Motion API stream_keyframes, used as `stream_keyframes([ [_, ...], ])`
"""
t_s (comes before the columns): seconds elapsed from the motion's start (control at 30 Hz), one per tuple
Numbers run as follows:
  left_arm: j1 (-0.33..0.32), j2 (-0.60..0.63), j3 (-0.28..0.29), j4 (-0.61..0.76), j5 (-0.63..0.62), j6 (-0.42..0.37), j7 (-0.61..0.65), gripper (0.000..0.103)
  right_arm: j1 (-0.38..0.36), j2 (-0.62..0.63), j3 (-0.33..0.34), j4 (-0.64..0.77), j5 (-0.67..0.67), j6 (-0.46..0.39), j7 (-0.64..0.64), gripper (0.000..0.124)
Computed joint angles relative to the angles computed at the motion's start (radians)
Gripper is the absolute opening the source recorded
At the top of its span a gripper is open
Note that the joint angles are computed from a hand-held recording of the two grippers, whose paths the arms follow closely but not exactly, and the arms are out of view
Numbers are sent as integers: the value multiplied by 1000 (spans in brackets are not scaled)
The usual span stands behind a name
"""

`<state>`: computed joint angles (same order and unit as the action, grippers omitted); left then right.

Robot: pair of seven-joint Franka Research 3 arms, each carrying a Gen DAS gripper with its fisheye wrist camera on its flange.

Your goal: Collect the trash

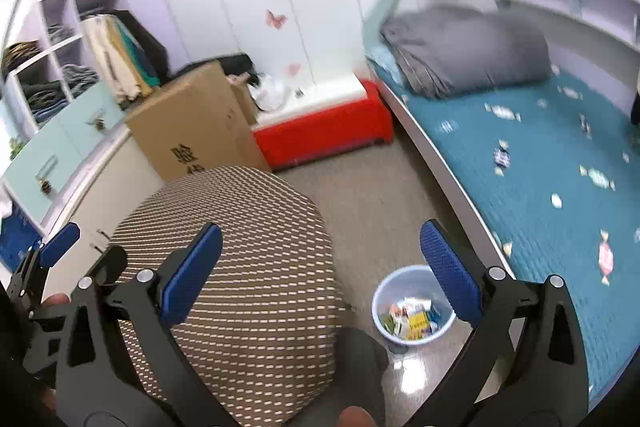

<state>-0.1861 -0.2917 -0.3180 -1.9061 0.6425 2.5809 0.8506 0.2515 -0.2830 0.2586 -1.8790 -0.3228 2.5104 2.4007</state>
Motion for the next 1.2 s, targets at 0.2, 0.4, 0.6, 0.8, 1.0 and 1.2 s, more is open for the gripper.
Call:
stream_keyframes([
  [0.2,50,-152,-20,-84,39,-18,-116,97,3,-42,72,32,-100,-25,61,97],
  [0.4,73,-276,-28,-129,19,-51,-140,97,-25,-80,147,59,-213,-33,123,97],
  [0.6,88,-377,-30,-180,-4,-45,-151,97,-34,-111,197,69,-286,-37,164,97],
  [0.8,106,-446,-36,-218,-30,-29,-165,97,-65,-133,256,88,-366,-73,207,97],
  [1.0,123,-489,-34,-243,-50,-22,-171,97,-72,-138,280,94,-410,-88,222,97],
  [1.2,132,-518,-40,-257,-63,-25,-165,97,-65,-140,288,96,-421,-94,225,97],
])
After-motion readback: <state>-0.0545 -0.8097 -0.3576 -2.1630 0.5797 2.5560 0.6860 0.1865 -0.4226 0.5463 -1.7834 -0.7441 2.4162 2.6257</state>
